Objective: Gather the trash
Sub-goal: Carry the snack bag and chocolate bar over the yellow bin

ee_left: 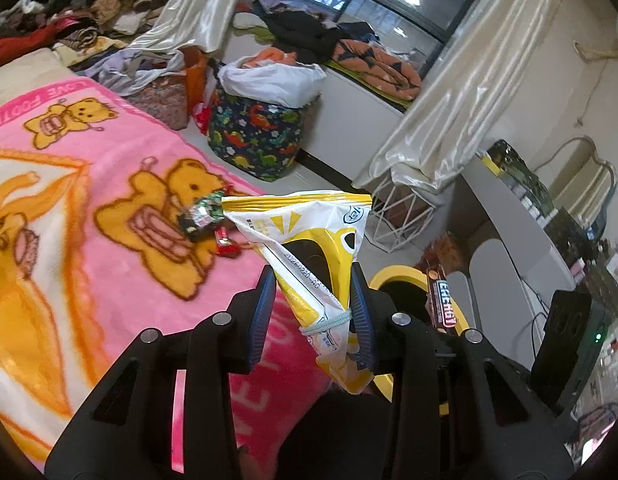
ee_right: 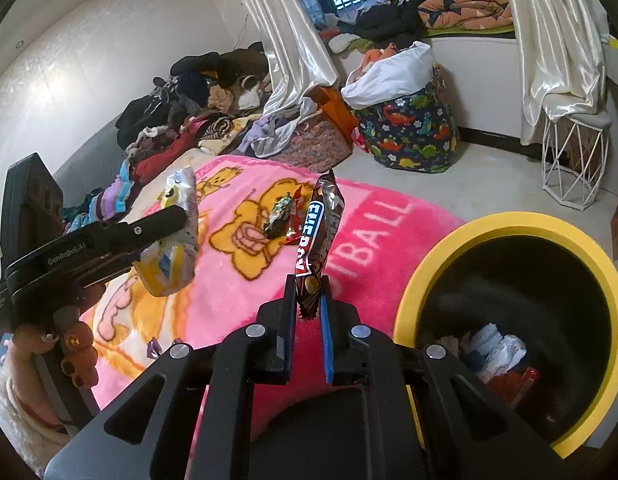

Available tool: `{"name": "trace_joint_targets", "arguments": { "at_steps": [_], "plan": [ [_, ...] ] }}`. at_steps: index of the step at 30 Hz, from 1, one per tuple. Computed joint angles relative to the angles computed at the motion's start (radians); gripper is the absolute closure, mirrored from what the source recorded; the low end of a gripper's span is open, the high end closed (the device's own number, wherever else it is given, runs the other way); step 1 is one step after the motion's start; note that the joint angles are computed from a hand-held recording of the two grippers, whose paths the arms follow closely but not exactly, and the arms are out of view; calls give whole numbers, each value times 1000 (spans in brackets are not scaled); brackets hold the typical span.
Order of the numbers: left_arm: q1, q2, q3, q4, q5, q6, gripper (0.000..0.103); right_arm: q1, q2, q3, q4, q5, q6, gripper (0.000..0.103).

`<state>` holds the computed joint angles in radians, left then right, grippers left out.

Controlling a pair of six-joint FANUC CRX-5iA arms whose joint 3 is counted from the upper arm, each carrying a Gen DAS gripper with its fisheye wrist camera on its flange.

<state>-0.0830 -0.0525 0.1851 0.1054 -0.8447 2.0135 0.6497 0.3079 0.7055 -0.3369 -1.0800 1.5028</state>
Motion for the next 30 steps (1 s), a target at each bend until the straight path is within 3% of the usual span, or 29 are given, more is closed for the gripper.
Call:
{"name": "trace_joint_targets", "arguments": {
  "at_steps": [30],
  "plan": [
    [-115, 117, 125, 5, -10, -51, 74, -53, -93, -132, 81, 91, -77, 92]
  ]
}}
